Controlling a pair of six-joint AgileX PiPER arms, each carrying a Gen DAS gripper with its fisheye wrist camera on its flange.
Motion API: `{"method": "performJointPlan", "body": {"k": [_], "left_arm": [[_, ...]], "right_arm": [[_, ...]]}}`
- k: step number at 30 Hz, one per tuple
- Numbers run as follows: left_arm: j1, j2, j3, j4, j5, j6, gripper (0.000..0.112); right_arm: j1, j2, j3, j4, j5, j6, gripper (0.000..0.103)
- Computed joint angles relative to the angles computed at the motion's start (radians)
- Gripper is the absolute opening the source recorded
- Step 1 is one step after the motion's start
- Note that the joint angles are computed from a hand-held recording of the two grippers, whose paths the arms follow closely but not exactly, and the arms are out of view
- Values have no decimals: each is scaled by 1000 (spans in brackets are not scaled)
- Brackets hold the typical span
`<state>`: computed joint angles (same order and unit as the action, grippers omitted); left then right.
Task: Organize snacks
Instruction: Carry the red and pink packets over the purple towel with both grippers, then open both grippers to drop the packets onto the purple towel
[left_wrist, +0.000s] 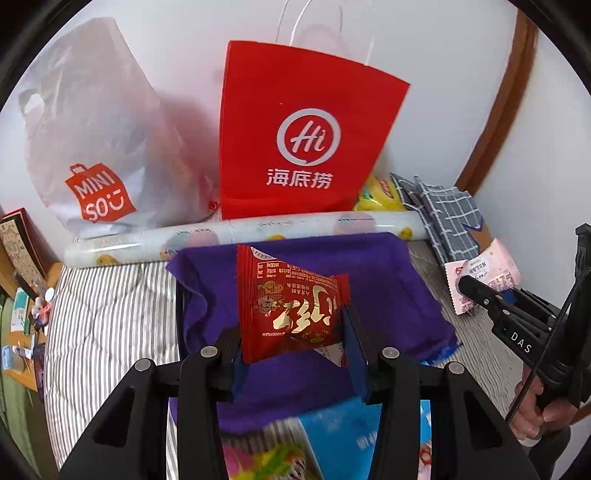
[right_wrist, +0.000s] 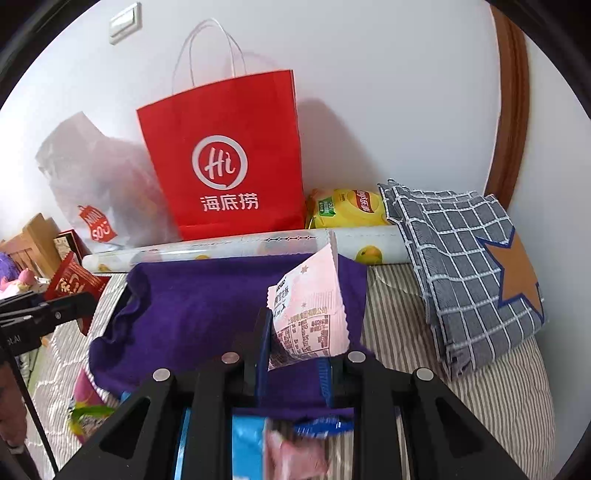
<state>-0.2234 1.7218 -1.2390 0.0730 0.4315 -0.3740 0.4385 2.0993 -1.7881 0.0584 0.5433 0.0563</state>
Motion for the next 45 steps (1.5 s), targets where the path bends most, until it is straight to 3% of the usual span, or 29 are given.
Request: {"method": "performJointPlan", "body": {"k": [14,25,33,36,39,41,43,45], "left_arm": [[98,252,-219,-167,59,185,44],[114,362,-298,-211,118,213,44],[105,391,-322,-202,138,205,44],[103,389,-322,-192,137,197,44],[99,369,-297,-175,113,183,49],[97,352,-283,-157,107,164,62],[96,332,-267,-149,103,153,69],[94,313,-254,-145,106,150,71]], "right_arm": [[-33,314,-422,85,194,-78,22],[-38,531,-755,107,420,-87,23],[-40,524,-742,108,408,-77,24],[-42,469,-650,113,353,-84,24],[-39,410,-563,103,297,-79,39],[-35,349,-469,90,229,-77,61],[-29,276,-356,73,149,-68,70],[-22,247,-326,30,145,-27,79]]}}
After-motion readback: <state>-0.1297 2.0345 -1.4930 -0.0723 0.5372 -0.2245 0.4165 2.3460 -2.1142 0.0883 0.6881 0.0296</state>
